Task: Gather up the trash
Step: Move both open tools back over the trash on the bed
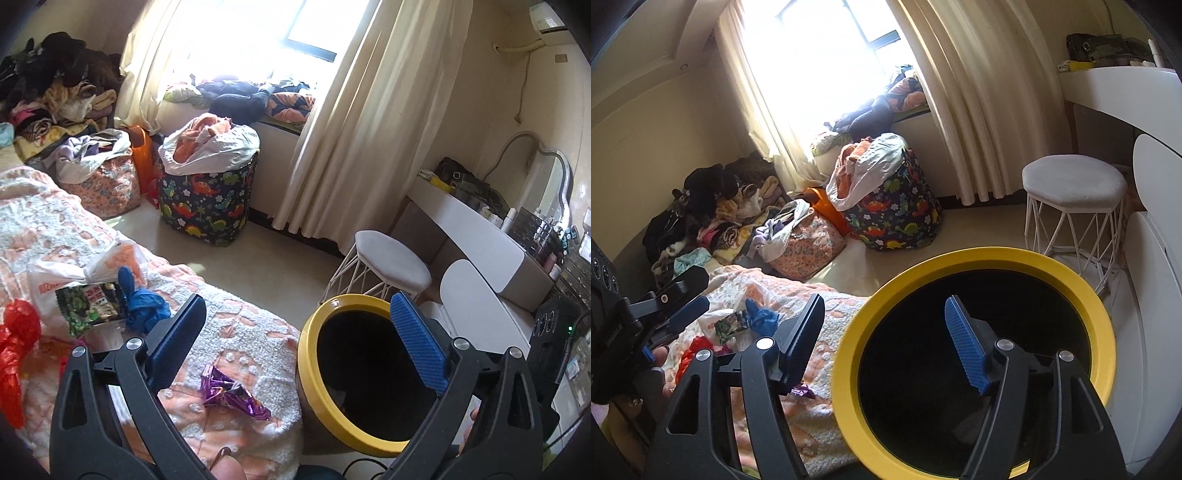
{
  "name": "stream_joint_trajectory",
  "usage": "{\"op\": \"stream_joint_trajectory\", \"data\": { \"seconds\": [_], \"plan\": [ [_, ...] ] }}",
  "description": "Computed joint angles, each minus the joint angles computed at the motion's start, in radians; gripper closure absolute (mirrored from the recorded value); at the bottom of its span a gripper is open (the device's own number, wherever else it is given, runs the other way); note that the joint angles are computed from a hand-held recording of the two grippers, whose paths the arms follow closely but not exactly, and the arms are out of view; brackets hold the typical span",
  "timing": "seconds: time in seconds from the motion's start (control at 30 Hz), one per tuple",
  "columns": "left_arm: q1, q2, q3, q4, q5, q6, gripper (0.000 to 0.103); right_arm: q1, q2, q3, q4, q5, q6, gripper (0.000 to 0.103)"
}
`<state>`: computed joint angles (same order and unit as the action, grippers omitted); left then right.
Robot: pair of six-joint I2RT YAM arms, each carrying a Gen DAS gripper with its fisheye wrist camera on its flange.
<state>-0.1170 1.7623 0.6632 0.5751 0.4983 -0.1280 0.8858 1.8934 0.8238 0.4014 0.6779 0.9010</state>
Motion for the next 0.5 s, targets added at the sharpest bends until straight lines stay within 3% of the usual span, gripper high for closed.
{"op": "stream_joint_trajectory", "data": {
  "seconds": [0.5],
  "plan": [
    [0.151, -0.040, -0.041, 0.009, 0.073, 0.008, 0.011, 0.086, 0.110, 0.183, -0.019, 0.000, -0.087, 0.034]
  ]
}}
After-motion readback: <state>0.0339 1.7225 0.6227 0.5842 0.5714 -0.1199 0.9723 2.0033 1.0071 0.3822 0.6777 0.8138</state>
